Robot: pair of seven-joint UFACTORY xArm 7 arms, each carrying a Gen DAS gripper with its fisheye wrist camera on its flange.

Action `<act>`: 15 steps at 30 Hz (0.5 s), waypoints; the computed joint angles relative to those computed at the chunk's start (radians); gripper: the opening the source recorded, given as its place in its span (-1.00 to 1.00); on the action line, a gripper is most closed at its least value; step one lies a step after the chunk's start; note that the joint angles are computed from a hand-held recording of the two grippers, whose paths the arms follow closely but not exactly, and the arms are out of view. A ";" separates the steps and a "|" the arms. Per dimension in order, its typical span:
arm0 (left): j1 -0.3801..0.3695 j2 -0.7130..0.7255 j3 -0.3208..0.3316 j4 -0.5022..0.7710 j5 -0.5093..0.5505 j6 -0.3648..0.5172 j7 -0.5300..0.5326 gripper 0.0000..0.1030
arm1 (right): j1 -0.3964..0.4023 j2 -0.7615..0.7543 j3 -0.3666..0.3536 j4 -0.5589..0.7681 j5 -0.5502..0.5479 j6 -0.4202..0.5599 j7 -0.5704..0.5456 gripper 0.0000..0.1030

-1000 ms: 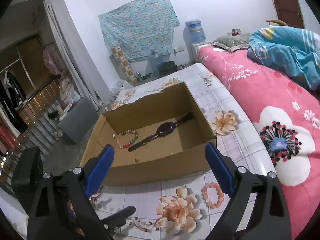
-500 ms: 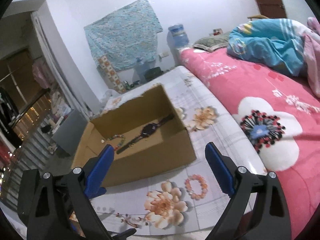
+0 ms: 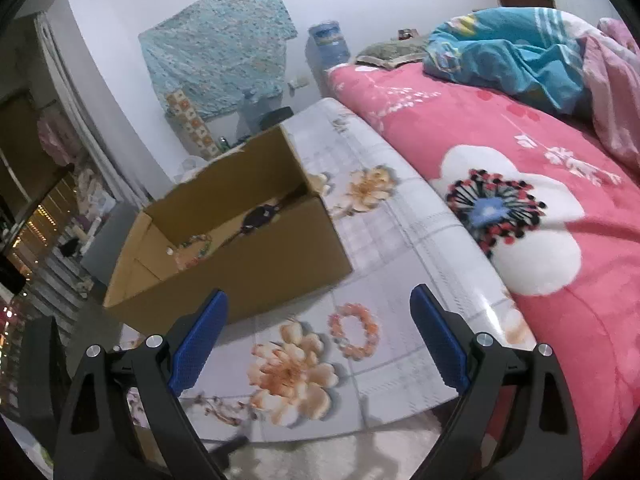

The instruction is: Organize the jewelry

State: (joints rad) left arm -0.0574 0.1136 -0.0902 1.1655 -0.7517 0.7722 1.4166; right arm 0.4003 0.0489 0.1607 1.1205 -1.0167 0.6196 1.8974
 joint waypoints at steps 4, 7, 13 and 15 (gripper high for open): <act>-0.003 0.028 0.005 0.020 0.050 -0.018 -0.085 0.74 | -0.005 -0.034 0.005 -0.063 0.009 -0.002 0.018 0.74; 0.002 0.055 0.004 0.041 0.091 -0.022 -0.153 0.74 | -0.017 -0.045 0.011 -0.107 0.042 -0.026 0.019 0.74; 0.007 0.111 -0.007 0.080 0.180 -0.040 -0.281 0.74 | -0.024 -0.026 0.016 -0.132 0.096 -0.061 -0.008 0.74; 0.008 0.130 -0.011 0.097 0.203 -0.043 -0.321 0.74 | -0.020 -0.013 0.014 -0.126 0.103 -0.062 -0.020 0.74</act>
